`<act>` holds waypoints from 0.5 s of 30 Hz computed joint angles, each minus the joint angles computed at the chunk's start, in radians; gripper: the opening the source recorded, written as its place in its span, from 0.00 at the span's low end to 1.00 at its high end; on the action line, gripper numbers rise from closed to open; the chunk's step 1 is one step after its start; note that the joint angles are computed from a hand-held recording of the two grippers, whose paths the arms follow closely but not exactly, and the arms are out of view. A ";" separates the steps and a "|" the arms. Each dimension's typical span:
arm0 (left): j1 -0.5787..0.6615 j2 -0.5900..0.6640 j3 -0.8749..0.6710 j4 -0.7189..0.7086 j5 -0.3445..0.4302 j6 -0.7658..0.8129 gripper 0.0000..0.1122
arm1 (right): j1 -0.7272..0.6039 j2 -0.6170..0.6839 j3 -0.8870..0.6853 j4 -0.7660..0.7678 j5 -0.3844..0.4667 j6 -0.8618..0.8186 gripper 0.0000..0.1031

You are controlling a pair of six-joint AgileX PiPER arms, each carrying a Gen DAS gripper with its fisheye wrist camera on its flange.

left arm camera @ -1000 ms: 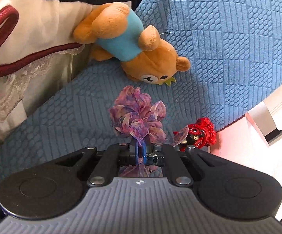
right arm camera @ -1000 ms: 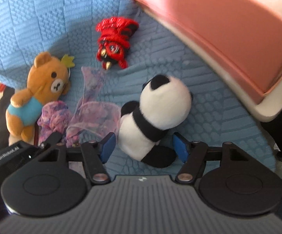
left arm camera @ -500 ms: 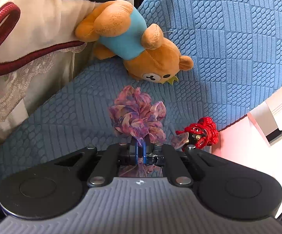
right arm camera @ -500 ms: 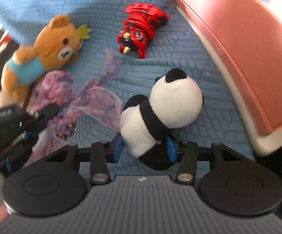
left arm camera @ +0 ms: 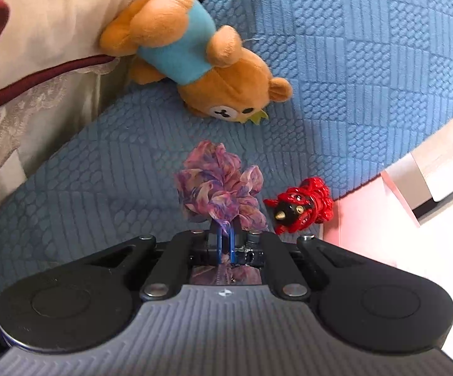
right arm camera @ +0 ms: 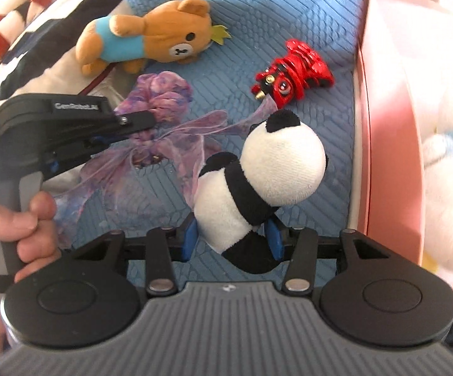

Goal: Organize objects
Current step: 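Carry the panda and scrunchie with both grippers toward the pink box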

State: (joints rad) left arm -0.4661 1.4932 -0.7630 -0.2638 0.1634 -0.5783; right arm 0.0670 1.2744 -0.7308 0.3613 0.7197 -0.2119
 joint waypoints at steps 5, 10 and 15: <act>0.002 -0.011 0.006 -0.298 0.018 0.325 0.05 | -0.022 0.001 -0.036 -0.008 0.031 -0.050 0.48; -0.019 -0.036 0.002 -0.436 0.060 0.482 0.05 | -0.089 -0.017 -0.081 0.028 0.098 -0.140 0.48; -0.070 -0.064 -0.040 -0.387 0.100 0.431 0.05 | -0.164 -0.053 -0.135 0.050 0.186 -0.224 0.48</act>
